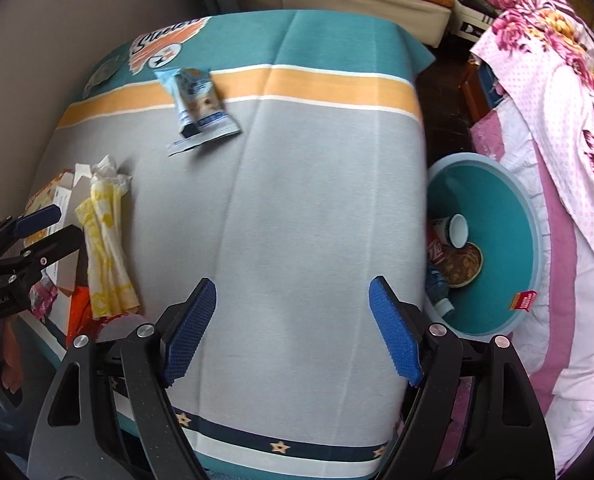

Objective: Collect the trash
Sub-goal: 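Move both tools back over the remaining items on the table, then grasp yellow-patterned tissue packet with the right tool, then lift tissue packet with right tool while left tool grasps white medicine box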

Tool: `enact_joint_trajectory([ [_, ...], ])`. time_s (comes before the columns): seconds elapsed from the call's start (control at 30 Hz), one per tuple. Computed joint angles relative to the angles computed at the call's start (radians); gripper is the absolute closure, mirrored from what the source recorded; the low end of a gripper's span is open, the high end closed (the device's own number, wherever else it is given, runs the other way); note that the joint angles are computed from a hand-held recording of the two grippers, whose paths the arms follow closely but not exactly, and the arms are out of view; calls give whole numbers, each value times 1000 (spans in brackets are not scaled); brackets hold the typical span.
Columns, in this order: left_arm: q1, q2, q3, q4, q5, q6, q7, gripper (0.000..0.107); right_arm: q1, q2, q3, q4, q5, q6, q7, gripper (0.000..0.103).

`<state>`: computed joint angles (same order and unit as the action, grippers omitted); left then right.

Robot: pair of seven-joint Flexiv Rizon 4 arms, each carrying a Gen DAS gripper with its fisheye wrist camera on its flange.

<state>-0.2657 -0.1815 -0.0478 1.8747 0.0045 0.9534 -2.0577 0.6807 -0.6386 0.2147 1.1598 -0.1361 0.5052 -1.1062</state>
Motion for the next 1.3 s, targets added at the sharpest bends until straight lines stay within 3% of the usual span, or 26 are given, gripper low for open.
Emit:
enact_joint_trajectory([
  [0.2,46,96,29,139,-40,50,24,25,63,-98,30,-160,32,-66,-48,28],
  [0.47,108,154,44,243,-100,96,59,25,140,-227,23,-362,82,-148,-92,28],
  [0.63,129,161,45,268,-120,110,72,25,171,-280,5,-443,90,-196,-118,39],
  [0.7,133,161,43,273,-127,113,75,25,178,-296,-2,-466,92,-210,-125,51],
  [0.77,134,160,40,274,-129,116,74,25,176,-303,-2,-474,105,-218,-128,58],
  [0.83,132,158,35,269,-126,113,76,25,176,-302,-4,-468,113,-214,-131,71],
  [0.87,131,154,33,261,-117,106,72,25,172,-301,-3,-467,121,-212,-126,84],
  [0.9,128,150,29,250,-104,97,66,25,171,-298,-6,-460,124,-206,-119,91],
  [1.3,73,68,4,140,-27,-6,53,25,113,-181,6,-266,116,-47,-87,95],
])
